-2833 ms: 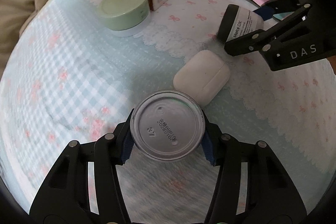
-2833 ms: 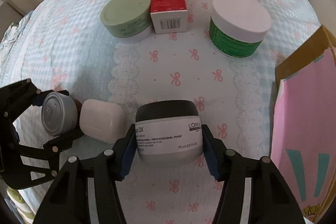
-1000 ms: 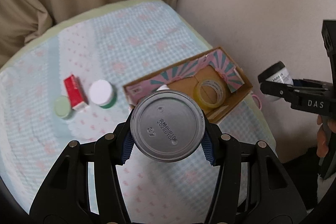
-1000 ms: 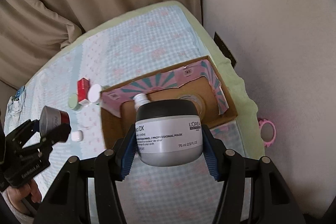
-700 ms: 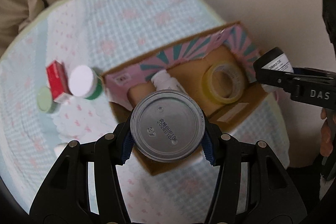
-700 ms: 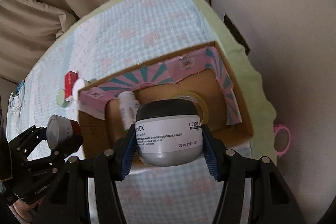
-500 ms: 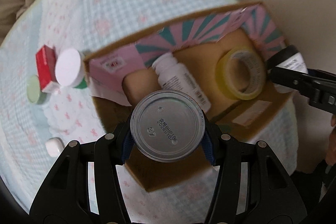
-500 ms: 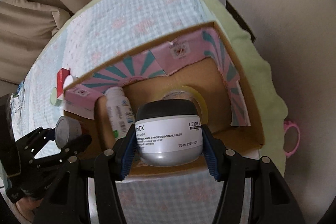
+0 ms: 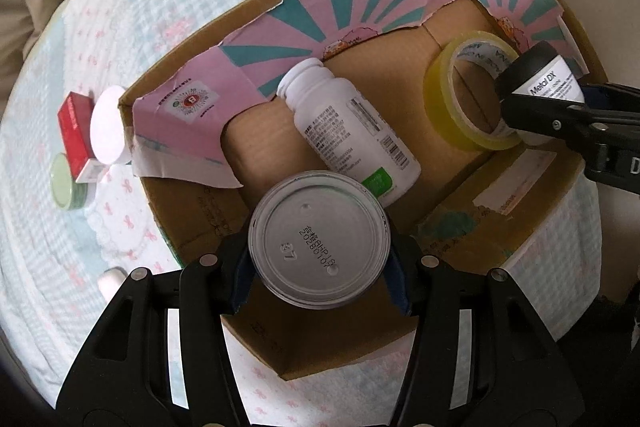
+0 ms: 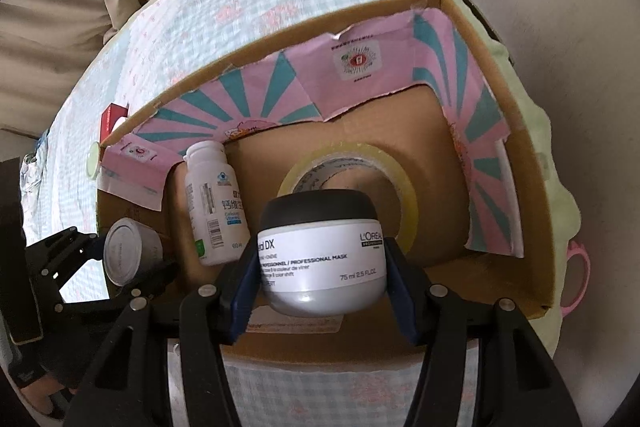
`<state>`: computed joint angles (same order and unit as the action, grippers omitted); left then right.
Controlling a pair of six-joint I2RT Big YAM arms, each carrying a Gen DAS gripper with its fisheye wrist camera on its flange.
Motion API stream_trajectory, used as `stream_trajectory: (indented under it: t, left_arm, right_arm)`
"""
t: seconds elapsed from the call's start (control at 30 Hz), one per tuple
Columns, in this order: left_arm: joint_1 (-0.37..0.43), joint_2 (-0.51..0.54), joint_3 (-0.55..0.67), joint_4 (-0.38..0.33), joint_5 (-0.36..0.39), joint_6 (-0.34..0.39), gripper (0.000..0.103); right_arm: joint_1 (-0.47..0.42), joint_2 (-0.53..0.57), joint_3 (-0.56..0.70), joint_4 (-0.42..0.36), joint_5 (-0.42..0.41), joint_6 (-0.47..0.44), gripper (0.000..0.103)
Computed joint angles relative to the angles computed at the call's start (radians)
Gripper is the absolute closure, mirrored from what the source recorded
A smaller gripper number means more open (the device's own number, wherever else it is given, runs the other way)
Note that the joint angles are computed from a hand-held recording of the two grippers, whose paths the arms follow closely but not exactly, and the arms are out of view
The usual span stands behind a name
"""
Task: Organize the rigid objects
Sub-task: 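Carry the tin and L'Oréal jar into the cardboard box and release both, then withdraw both tools from the box toward the green jars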
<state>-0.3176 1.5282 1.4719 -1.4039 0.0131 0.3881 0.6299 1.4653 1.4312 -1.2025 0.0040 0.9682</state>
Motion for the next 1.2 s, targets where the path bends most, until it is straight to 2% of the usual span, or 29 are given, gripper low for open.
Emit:
stream_trajectory:
  t: [0.1, 0.13, 0.17, 0.2, 0.23, 0.33, 0.5, 0.67, 0.93, 1.03, 1.2]
  left_arm:
    - [-0.007, -0.003, -0.001, -0.009, 0.012, 0.001, 0.052]
    - [-0.007, -0.006, 0.002, -0.016, 0.023, -0.002, 0.046]
    - [-0.007, -0.020, 0.004, -0.014, 0.049, -0.005, 0.023]
    - [-0.003, -0.029, 0.010, -0.012, 0.066, -0.003, 0.007]
    - [-0.001, -0.046, 0.013, 0.000, 0.083, -0.002, 0.000]
    - [0.005, -0.053, 0.029, -0.008, 0.077, 0.005, 0.000]
    - [0.044, -0.062, 0.045, -0.040, 0.095, 0.001, 0.000]
    - [0.089, -0.099, 0.036, -0.046, 0.111, -0.007, 0.000]
    - [0.163, -0.177, 0.034, -0.065, 0.120, 0.027, 0.000]
    - [0.213, -0.205, 0.051, -0.087, 0.133, 0.053, 0.000]
    - [0.321, -0.230, 0.103, -0.122, 0.175, 0.105, 0.000]
  right_arm:
    - [0.001, 0.006, 0.005, -0.009, 0.012, -0.003, 0.049]
    - [0.000, 0.006, 0.003, -0.006, 0.008, -0.002, 0.047]
    - [-0.003, 0.001, -0.003, 0.006, 0.003, 0.007, 0.033]
    - [-0.002, -0.002, -0.002, 0.007, 0.014, 0.015, 0.019]
    - [0.000, -0.003, 0.002, 0.001, 0.033, 0.026, 0.000]
    - [0.009, -0.028, -0.008, 0.016, 0.087, 0.061, 0.000]
    - [0.027, -0.058, -0.015, -0.004, 0.105, 0.117, 0.000]
    - [0.057, -0.062, 0.006, -0.036, 0.128, 0.138, 0.000]
    - [0.106, -0.062, 0.068, -0.084, 0.174, 0.151, 0.000]
    - [0.139, -0.052, 0.118, -0.124, 0.208, 0.154, 0.000]
    - [0.203, -0.004, 0.265, -0.241, 0.281, 0.166, 0.000]
